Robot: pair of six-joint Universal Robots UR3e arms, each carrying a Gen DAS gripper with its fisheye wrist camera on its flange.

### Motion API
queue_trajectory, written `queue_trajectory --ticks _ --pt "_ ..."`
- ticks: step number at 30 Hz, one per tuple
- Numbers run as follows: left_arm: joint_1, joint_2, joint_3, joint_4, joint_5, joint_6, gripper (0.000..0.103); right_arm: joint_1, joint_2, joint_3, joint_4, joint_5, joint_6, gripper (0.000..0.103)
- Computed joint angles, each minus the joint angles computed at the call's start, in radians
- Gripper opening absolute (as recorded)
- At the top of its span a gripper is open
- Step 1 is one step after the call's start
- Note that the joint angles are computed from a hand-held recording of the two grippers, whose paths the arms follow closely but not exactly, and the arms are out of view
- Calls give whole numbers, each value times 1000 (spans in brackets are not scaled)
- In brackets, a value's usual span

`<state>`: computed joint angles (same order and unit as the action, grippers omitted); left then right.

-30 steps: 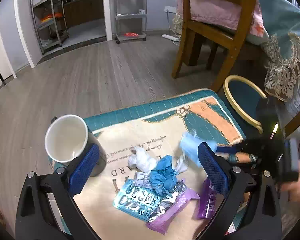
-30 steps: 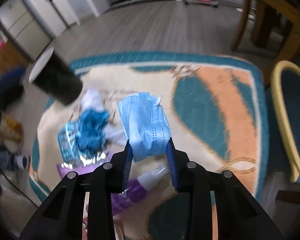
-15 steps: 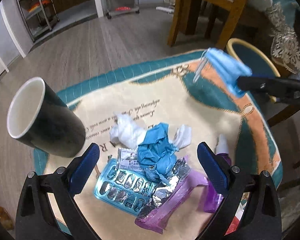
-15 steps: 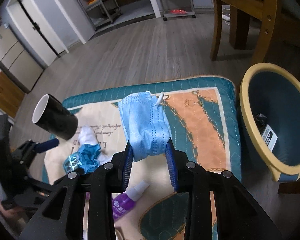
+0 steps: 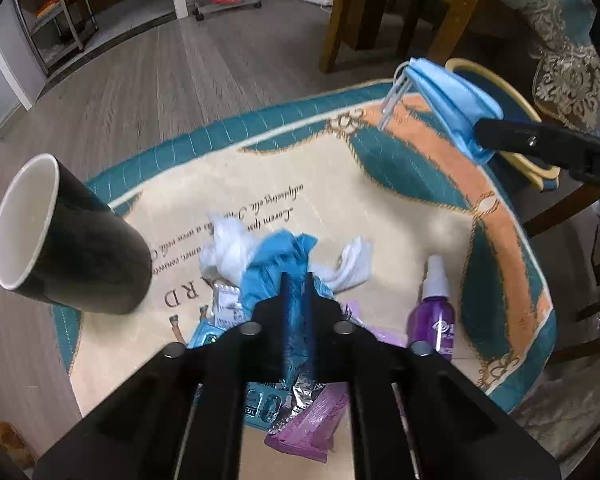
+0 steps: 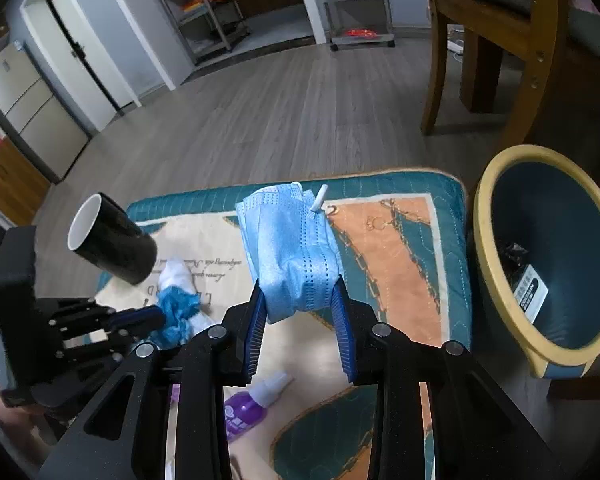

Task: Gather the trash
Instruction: 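Grasp the blue mask with the right tool while the left tool grasps the blue glove, then carry both over the wastebasket and open both tools to drop them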

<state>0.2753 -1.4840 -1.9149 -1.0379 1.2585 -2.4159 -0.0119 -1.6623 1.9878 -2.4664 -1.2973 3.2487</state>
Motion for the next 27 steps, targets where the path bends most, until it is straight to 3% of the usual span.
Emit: queue_trajectory --ticks 9,12,13,14,21,22,25,27 --pt "12 2 13 -5 -25 -24 2 -2 -13 3 4 0 0 34" --pt "-6 -5 -3 21 -1 -25 26 5 -7 1 6 -4 -1 34" --pt "-15 -1 -20 49 7 -30 46 7 -6 0 7 -6 -1 34" --pt "-13 7 -30 53 1 -26 54 8 -5 0 7 -6 -1 34" --pt "-63 -18 -41 30 33 23 53 4 -6 -2 12 -2 -5 34" --pt "-70 -21 -41 23 38 33 49 2 -7 -2 12 -1 -6 34" --pt "-78 -32 -21 -24 34 52 23 -4 -10 -1 12 -1 -7 34" --pt "-85 -31 -19 -30 39 55 21 -8 -13 -1 12 2 -6 34"
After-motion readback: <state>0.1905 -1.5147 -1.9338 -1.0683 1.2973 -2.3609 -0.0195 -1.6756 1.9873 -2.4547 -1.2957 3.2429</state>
